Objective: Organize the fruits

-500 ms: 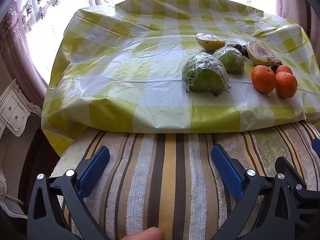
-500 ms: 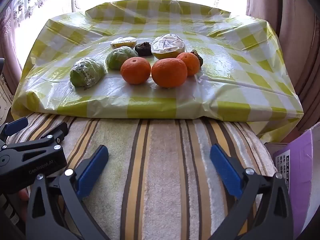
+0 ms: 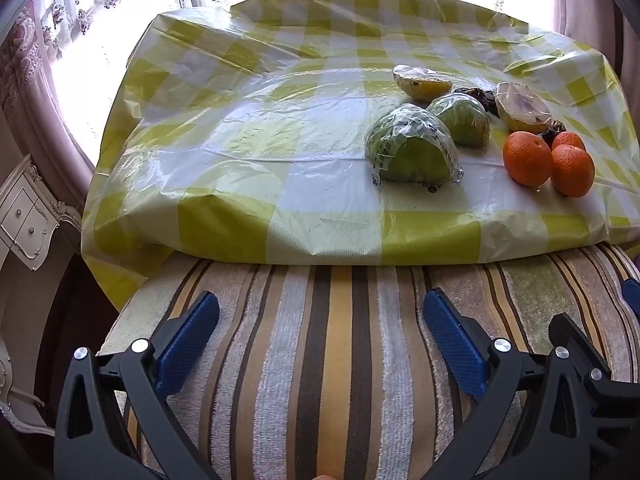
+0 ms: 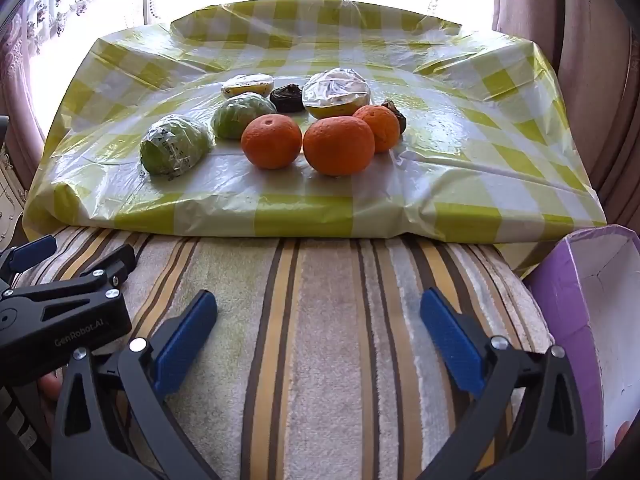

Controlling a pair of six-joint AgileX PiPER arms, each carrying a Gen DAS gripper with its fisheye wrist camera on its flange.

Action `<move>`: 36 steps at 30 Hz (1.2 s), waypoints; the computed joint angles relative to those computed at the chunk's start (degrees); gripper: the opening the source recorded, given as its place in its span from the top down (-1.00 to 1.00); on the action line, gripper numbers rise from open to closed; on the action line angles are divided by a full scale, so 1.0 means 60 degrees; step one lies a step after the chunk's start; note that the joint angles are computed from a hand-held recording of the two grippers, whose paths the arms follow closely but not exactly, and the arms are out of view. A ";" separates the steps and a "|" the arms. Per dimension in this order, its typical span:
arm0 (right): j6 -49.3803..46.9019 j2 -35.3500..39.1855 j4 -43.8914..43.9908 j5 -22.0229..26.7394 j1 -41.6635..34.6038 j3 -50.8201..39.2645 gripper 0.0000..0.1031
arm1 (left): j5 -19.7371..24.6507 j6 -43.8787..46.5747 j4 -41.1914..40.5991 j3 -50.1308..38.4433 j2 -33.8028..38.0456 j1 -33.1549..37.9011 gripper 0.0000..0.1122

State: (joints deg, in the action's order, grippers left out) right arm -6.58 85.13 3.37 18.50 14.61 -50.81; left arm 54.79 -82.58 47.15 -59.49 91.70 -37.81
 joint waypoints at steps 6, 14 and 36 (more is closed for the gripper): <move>-0.0029 0.0000 0.0034 -0.0011 -0.0004 0.0006 -0.97 | -0.0296 -0.0060 0.0031 0.0163 -0.0087 0.0155 -0.76; -0.0026 0.0000 0.0029 0.0003 -0.0006 -0.0004 -0.97 | -0.0226 -0.0347 0.0249 0.0279 -0.0115 -0.0019 -0.76; 0.1409 -0.0228 -0.1409 -0.0655 0.0256 0.0532 -0.97 | -0.0492 0.0212 -0.0128 0.0266 -0.0261 0.0194 -0.76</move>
State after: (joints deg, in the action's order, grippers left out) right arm 1.88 83.76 -5.08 14.57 16.14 -47.62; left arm 51.84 -81.31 46.39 -57.89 90.14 -36.64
